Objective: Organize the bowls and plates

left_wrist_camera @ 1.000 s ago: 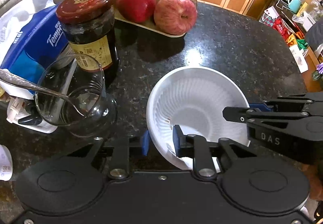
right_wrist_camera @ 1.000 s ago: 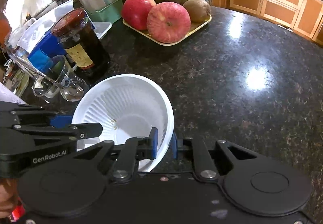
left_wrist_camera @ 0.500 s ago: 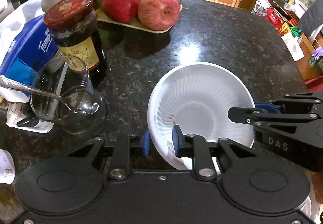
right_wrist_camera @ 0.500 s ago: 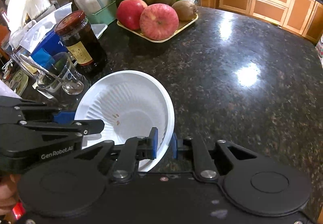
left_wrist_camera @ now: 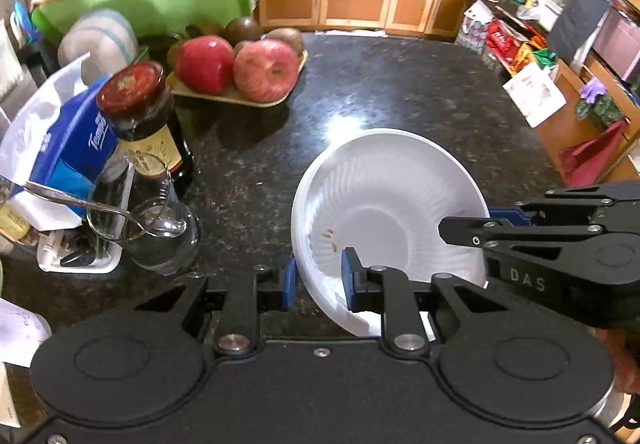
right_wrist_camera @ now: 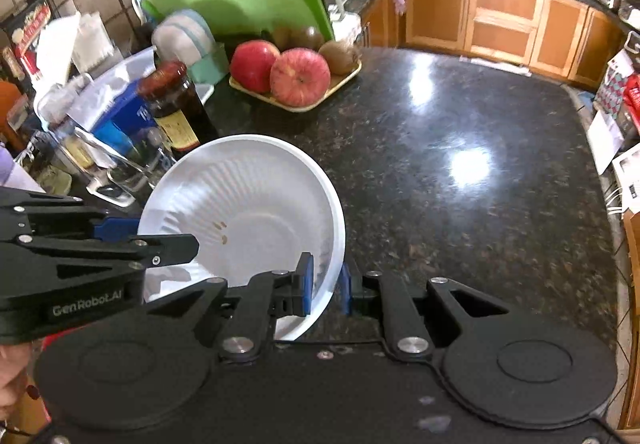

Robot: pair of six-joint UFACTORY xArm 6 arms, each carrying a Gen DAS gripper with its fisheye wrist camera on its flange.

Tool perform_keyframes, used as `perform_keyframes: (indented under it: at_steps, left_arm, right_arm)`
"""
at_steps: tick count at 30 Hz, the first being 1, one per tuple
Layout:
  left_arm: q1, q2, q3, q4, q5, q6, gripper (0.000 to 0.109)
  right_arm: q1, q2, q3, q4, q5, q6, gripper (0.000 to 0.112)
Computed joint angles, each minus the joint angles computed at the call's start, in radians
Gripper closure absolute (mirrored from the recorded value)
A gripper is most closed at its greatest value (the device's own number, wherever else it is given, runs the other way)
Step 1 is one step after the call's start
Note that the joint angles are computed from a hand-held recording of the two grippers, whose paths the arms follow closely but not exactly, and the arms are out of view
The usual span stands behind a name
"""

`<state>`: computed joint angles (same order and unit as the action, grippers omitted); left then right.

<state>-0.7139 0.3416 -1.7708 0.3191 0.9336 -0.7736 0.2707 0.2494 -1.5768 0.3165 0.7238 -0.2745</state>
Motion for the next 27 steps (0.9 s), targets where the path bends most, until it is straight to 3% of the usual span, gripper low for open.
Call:
perform_keyframes:
  at_steps: [13,18,27]
  left_arm:
    - [-0.102,-0.105,0.094,-0.004,-0.059,0.111,0.079]
    - [-0.141,-0.111,0.116,-0.034,-0.068,0.137,0.078]
    - [-0.188,-0.108,0.135,-0.083,-0.039,0.094,0.079]
  right_arm:
    - [-0.048,-0.430,0.457,0.001,-0.138,0.065,0.096]
    - [-0.072,-0.530,0.572,-0.006,-0.120,0.072,0.096]
    - [-0.123,-0.587,0.654,0.077,-0.037,-0.061,0.096]
